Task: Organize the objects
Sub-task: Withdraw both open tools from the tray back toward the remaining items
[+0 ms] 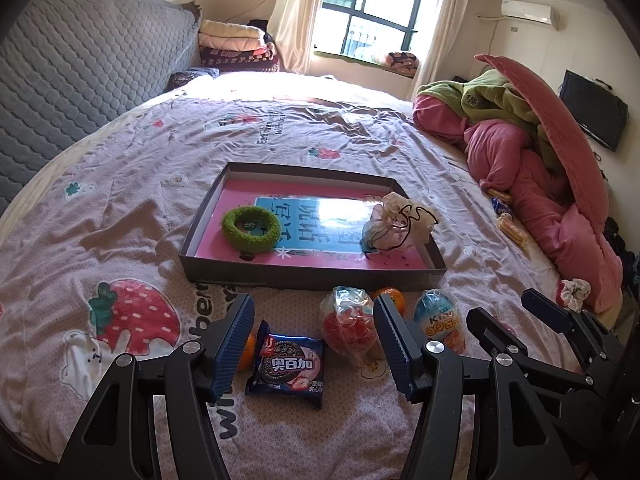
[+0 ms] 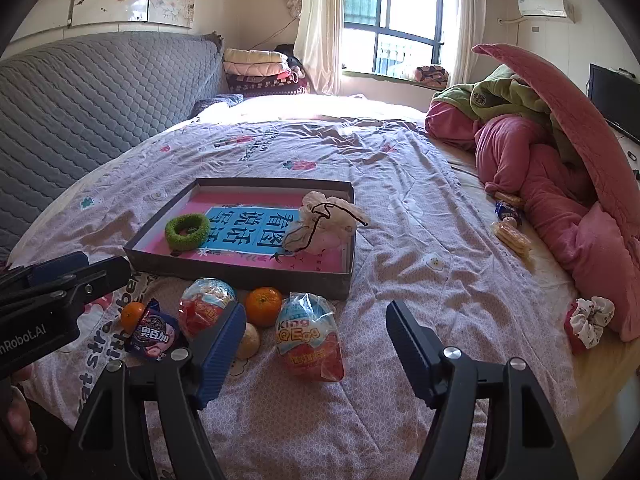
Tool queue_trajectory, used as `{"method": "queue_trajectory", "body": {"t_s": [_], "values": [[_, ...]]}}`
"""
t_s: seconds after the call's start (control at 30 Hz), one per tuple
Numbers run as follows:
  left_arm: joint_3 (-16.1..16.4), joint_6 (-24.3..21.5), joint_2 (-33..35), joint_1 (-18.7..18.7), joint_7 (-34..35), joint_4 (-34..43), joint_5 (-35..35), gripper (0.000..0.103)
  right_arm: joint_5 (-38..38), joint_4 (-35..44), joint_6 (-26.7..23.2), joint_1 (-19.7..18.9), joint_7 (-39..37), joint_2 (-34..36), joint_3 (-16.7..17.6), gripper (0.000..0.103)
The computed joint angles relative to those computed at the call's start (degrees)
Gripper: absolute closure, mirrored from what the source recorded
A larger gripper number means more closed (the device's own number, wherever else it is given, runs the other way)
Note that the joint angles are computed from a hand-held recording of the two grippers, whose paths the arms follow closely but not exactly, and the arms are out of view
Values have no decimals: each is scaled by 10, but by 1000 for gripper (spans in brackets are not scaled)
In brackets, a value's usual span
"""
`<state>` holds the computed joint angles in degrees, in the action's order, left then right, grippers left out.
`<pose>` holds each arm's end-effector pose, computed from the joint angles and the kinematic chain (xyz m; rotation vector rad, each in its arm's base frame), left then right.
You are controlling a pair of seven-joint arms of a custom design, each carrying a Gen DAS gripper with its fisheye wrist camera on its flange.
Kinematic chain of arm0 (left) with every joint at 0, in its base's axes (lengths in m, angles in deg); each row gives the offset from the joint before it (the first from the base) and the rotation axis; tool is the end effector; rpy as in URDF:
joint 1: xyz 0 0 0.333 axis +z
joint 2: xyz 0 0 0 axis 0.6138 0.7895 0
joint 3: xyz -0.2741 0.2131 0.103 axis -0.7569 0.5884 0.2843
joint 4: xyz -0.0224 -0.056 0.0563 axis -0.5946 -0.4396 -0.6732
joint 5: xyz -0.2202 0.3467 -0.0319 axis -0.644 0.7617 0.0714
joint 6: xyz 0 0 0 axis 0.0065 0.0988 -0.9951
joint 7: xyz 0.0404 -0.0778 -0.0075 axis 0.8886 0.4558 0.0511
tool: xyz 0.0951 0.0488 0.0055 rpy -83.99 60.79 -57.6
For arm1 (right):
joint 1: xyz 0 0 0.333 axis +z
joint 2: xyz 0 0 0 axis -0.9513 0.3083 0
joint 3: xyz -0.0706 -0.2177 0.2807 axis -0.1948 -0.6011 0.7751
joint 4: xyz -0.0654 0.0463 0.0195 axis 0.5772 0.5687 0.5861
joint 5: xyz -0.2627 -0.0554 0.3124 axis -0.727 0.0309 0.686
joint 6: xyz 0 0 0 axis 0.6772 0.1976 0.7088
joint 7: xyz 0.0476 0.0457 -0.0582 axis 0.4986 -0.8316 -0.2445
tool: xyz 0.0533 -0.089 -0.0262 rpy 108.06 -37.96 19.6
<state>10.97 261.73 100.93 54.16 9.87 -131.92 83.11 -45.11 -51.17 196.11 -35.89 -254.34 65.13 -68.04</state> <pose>0.6467 -0.2058 0.3784 -1.5667 2.0961 -1.0885 0.5808 0.4228 0.3685 -1.5595 1.9199 -0.9368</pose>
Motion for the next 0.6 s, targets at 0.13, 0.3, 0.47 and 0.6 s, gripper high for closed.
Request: {"method": "queue_trajectory", "body": {"t_s": [0.13,0.3,0.47,0.6], "values": [[21,-14,19,-24,3,16,-5,39,18,7,6,-6,-20,13,2,30],[42,-22,36,-48,15,29,-16,39,29,8,11,-5,-18,25,-4,30],[58,-13,39,-64,17,30,-14,39,39,4,20,-7,-19,31,-7,30],[61,1,39,-67,10,23,-8,39,35,0,26,-5,-11,32,-12,30]]}}
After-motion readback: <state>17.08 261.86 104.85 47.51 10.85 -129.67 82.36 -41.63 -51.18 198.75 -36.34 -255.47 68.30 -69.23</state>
